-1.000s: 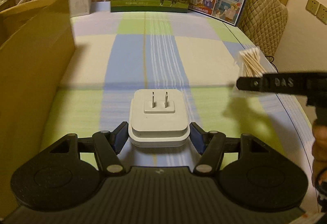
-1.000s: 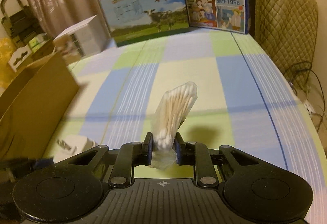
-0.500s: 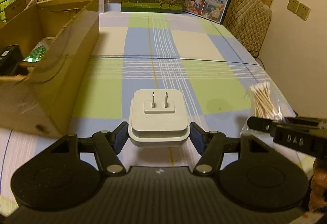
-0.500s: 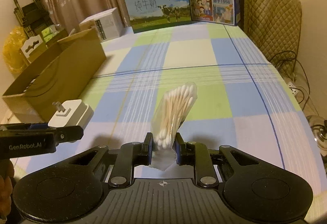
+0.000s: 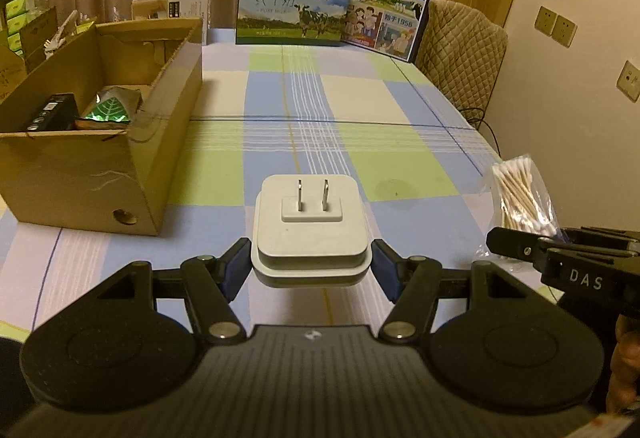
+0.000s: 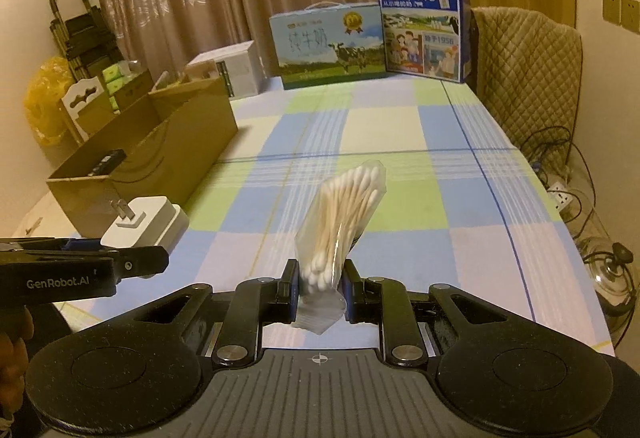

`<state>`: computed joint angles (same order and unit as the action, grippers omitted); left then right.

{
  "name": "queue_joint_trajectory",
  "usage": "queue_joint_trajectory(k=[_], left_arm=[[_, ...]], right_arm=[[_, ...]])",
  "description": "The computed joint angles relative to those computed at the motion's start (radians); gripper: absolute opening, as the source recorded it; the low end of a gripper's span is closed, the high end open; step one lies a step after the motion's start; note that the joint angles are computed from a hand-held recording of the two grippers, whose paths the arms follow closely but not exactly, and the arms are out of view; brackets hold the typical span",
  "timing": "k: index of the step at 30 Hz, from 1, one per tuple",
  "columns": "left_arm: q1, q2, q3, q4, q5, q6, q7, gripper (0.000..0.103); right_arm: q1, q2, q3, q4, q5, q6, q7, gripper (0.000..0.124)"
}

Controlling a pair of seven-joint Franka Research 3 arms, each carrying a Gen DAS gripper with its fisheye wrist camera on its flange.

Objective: Organize objects
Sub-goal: 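Carry the white plug and cotton swab bag over the cardboard box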

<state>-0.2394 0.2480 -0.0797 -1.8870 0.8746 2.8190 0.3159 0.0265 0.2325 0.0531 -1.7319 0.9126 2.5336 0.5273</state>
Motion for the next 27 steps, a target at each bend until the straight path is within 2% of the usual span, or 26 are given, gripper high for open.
queue_joint_trajectory(k=[9,27], left_arm=[[0.009,-0.068,-0.005,-0.049,0.078,0.006,-0.073,0.06],[0.042,-0.112,-0.038,-0.094,0.085,-0.01,-0.063,0.06]], right_arm=[[0.016,-0.021,0.0,-0.008,-0.008,-0.002,-0.01,0.017],[0.024,-0.023,0.006,-0.014,-0.003,-0.013,-0.02,0.017]])
